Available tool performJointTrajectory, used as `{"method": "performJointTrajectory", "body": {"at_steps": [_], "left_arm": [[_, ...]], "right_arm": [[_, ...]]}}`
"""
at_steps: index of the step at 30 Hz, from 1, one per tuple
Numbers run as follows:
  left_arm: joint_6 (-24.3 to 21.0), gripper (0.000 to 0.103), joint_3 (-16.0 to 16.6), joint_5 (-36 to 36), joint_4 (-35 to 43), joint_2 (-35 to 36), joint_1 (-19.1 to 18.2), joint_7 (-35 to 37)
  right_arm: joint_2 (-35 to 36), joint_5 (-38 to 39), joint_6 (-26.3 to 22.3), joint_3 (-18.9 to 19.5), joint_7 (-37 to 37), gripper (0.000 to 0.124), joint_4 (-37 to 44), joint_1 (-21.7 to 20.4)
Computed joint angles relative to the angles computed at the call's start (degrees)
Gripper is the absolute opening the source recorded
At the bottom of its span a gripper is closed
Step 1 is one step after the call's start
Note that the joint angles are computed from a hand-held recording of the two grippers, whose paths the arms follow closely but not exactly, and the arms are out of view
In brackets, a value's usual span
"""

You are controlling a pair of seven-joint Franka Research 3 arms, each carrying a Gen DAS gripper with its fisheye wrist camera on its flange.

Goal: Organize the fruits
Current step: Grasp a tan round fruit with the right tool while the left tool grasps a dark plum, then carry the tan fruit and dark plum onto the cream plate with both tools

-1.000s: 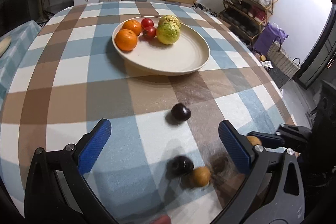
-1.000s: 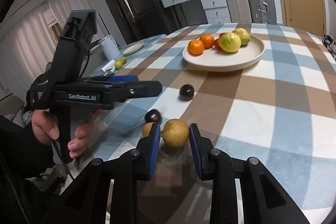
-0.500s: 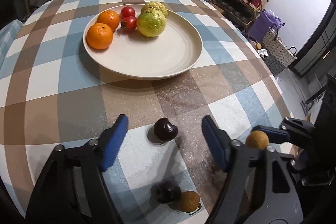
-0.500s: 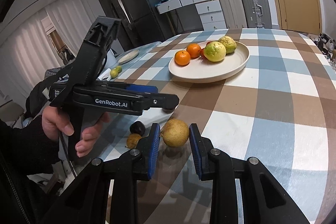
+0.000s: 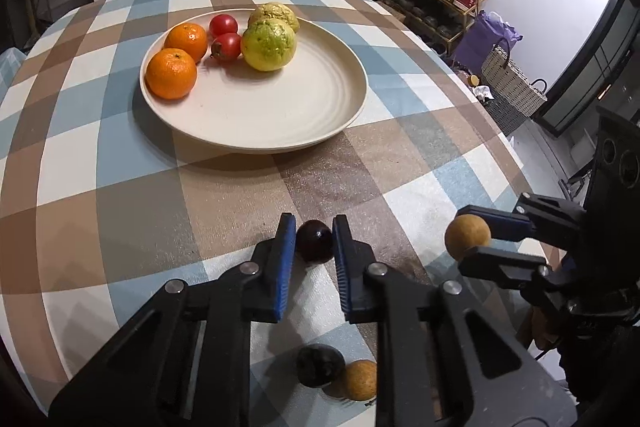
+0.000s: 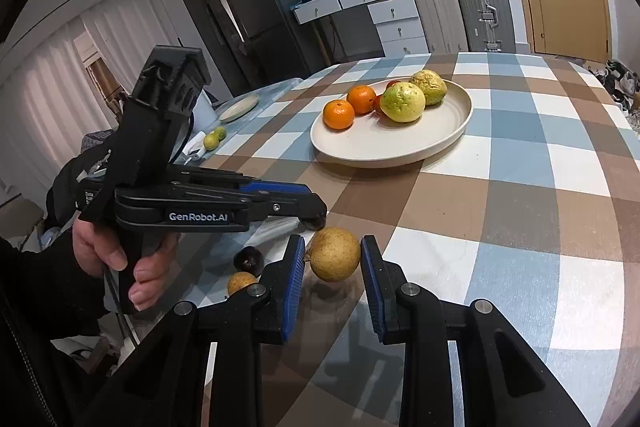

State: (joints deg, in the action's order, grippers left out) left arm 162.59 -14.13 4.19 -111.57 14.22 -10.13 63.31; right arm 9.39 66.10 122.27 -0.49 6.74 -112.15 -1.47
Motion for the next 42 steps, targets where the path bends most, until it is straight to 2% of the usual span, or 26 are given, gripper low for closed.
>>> {"method": "performJointTrajectory", "body": {"at_steps": [5, 9, 16, 20, 29, 33, 39, 42], "left_arm": [[-0.30, 0.018, -2.82, -5.72, 0.34, 0.62, 2.34, 5.06], [-0.62, 0.018, -1.85, -4.22, 0.91, 0.93, 1.17, 5.66], [0.58, 0.018, -4.46, -11.77, 0.03, 0.86, 3.89, 11.26], [0.76, 0.018, -4.26, -12.93, -0.54, 0.34, 3.70, 12.55], [2.11, 0.018, -4.11, -16.02, -1.58, -0.84, 3.96, 14.14], [3.04, 0.018, -4.14, -17.24, -2.37, -1.62, 4.18, 14.24], [4.97, 0.018, -2.89, -15.97, -3.60, -3.11, 3.29, 12.32], [6.49, 0.018, -2.61, -15.53, -3.95, -3.69, 3.36, 11.47]], "right_arm": [[0.37, -0.50, 0.97, 0.29, 1.03, 0.029, 0.71, 0.37], [0.29, -0.69, 1.31, 0.49, 1.29, 0.029, 0.80, 0.63], [1.08, -1.69, 2.14, 0.81, 2.03, 0.029, 1.87, 1.19], [2.13, -3.26, 1.70, 0.97, 4.16, 0.029, 2.76, 1.13], [2.39, -4.73, -0.99, 1.35, 3.80, 0.030, 2.36, 0.85], [2.44, -7.43, 1.96, 1.72, 4.83, 0.031, 1.79, 2.33], [3.37, -9.85, 3.27, 2.43, 5.99, 0.031, 2.61, 3.38], [3.54, -10.86, 4.20, 2.66, 6.10, 0.027, 2.66, 3.76]]}}
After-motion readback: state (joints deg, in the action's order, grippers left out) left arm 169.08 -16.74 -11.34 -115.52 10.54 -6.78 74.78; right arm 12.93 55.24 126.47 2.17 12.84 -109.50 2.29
